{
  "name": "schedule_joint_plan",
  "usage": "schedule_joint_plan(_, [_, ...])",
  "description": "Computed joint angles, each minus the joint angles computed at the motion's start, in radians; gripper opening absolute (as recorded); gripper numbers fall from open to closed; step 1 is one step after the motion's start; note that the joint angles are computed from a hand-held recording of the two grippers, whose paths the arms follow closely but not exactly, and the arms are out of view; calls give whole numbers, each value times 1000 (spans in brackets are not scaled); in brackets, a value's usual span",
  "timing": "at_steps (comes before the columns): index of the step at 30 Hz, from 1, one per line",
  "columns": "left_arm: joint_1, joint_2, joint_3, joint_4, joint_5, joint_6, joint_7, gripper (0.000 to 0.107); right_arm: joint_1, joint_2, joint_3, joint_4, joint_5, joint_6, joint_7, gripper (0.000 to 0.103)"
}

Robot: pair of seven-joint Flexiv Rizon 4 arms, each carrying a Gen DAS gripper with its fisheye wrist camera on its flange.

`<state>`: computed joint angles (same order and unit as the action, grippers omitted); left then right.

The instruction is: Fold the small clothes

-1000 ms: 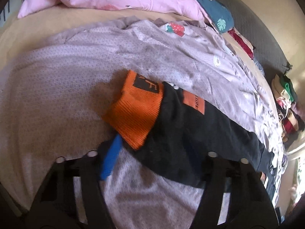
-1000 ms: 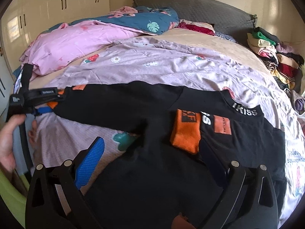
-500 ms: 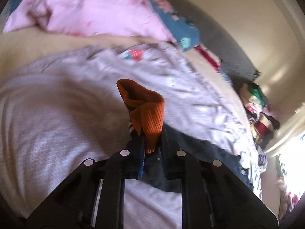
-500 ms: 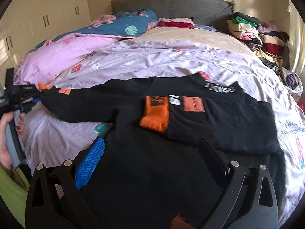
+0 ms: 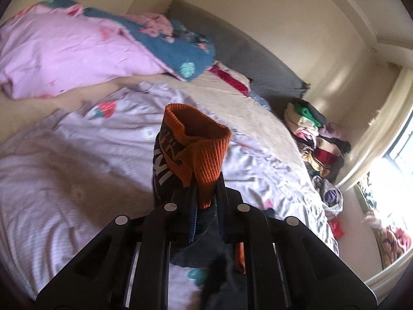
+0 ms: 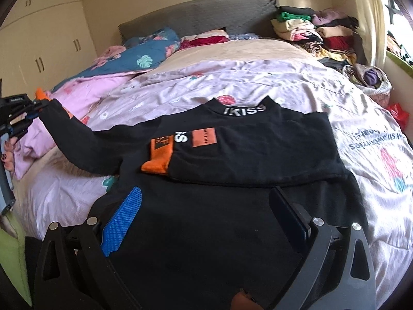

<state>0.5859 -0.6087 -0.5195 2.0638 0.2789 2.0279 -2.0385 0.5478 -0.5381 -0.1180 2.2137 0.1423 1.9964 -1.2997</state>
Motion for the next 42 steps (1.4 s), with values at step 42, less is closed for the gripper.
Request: schedule_joint_plan(42, [-259,-265,-171,-159,-216,-257,481,4,-54,-66,-109,15,133,14,118,98])
